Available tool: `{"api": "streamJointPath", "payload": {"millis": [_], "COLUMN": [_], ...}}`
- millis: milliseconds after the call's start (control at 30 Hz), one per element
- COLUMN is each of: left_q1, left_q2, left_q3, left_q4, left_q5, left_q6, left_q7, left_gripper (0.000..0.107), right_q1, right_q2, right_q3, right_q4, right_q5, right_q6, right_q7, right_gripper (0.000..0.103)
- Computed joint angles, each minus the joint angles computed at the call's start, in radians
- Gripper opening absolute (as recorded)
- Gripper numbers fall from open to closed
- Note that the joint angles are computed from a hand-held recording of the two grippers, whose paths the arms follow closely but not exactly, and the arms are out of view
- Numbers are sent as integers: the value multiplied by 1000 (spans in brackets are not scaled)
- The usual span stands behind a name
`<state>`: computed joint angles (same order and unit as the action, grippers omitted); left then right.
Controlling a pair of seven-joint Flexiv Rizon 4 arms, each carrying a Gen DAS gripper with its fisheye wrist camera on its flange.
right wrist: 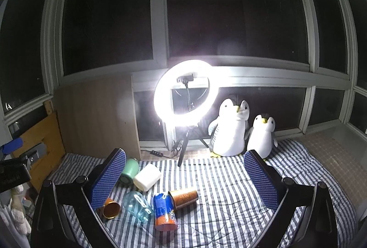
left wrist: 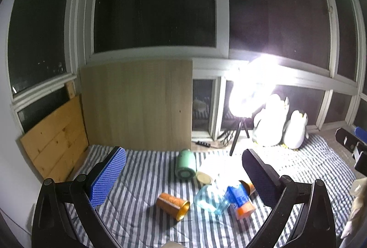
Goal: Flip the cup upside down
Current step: 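Move the right tool down toward the orange-brown paper cup lying sideways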
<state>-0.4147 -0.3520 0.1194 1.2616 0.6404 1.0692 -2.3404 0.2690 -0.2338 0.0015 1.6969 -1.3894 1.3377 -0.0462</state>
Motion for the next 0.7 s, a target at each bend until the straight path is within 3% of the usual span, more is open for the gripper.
{"api": "streamJointPath", "payload": {"millis": [300, 700], "left_q1": [28, 29], "left_q2": [-53, -145], "left_q3": [-18, -21], "left_q4": [11, 22], "left_q5": [-92, -236], "left_q6": [-14, -48], "left_q7": [64, 139], "left_gripper": [102, 102], "right_q1": [18, -18], "right_q2": [-43, -177], "right_q3": [13, 130], "right_q4": [13, -71], "right_q5": [250, 860], "right_q6": [-25, -118], "right_q7": [-209, -689], "right_gripper": [102, 102]}}
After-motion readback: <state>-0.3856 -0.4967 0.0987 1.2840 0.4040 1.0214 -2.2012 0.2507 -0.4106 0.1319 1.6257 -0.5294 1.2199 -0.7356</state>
